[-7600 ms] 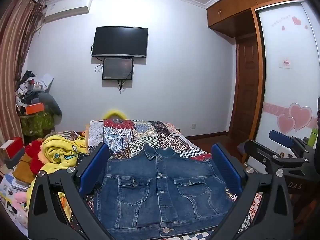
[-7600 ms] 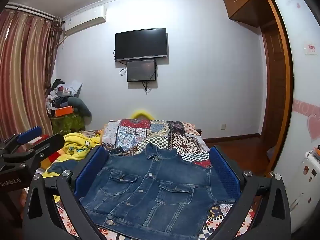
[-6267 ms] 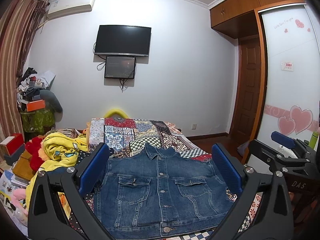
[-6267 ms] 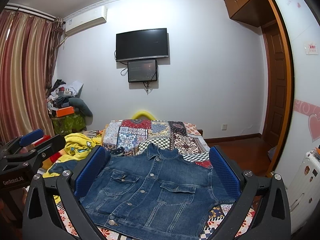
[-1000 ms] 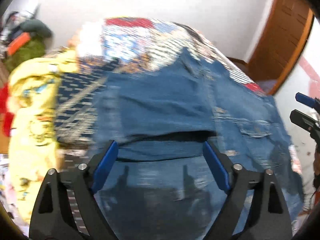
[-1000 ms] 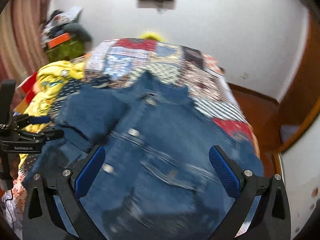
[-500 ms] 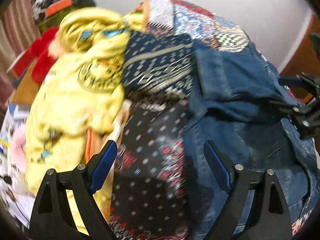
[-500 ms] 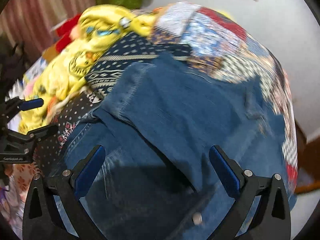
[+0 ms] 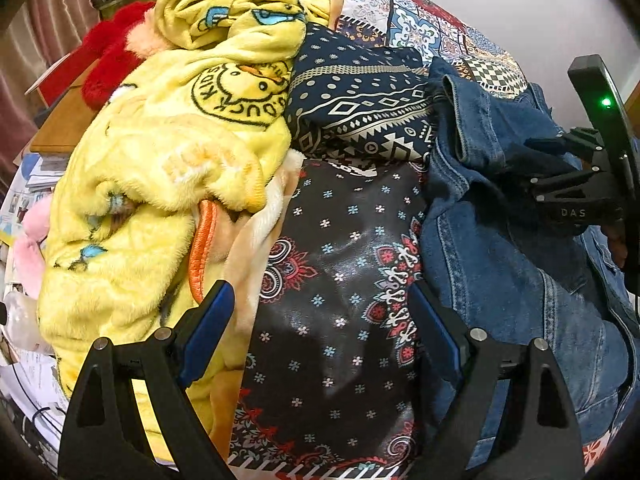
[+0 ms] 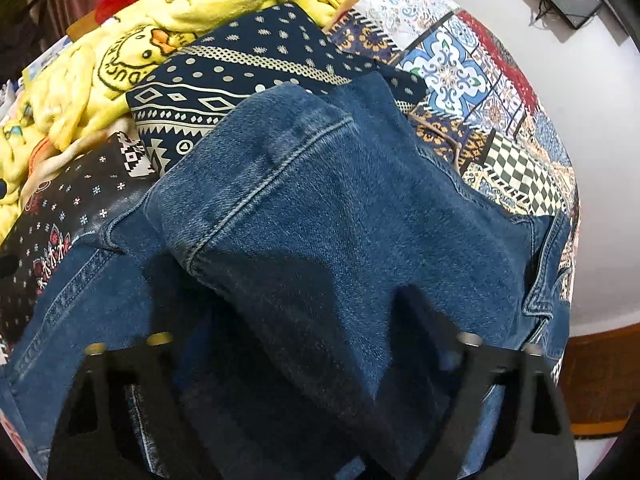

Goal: Fold large clothes

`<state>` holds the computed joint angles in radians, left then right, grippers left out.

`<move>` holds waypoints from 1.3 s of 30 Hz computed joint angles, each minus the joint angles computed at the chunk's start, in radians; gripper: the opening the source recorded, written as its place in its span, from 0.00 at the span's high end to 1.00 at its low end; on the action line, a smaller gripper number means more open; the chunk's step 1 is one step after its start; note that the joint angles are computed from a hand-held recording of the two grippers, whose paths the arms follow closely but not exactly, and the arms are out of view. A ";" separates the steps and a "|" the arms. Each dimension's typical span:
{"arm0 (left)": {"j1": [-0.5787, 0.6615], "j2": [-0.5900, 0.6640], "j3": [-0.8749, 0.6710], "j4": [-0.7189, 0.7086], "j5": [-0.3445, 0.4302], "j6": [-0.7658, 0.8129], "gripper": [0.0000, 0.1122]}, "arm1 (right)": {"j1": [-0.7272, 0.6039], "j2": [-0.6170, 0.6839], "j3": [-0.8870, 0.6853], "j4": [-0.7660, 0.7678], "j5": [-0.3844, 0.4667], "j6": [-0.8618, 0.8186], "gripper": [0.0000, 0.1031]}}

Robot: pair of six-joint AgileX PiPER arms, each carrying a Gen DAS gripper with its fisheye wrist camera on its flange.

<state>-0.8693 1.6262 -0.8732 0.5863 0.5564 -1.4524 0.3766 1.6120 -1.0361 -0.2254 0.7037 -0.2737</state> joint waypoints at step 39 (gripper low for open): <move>-0.185 0.366 -0.723 -0.118 0.314 0.364 0.21 | -1.250 -0.046 -0.011 0.876 0.445 -0.787 0.92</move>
<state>-1.0542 1.9918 -1.5959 0.4686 0.8705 -1.0887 -0.8731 1.5656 -1.0468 0.6506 1.1483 -1.0606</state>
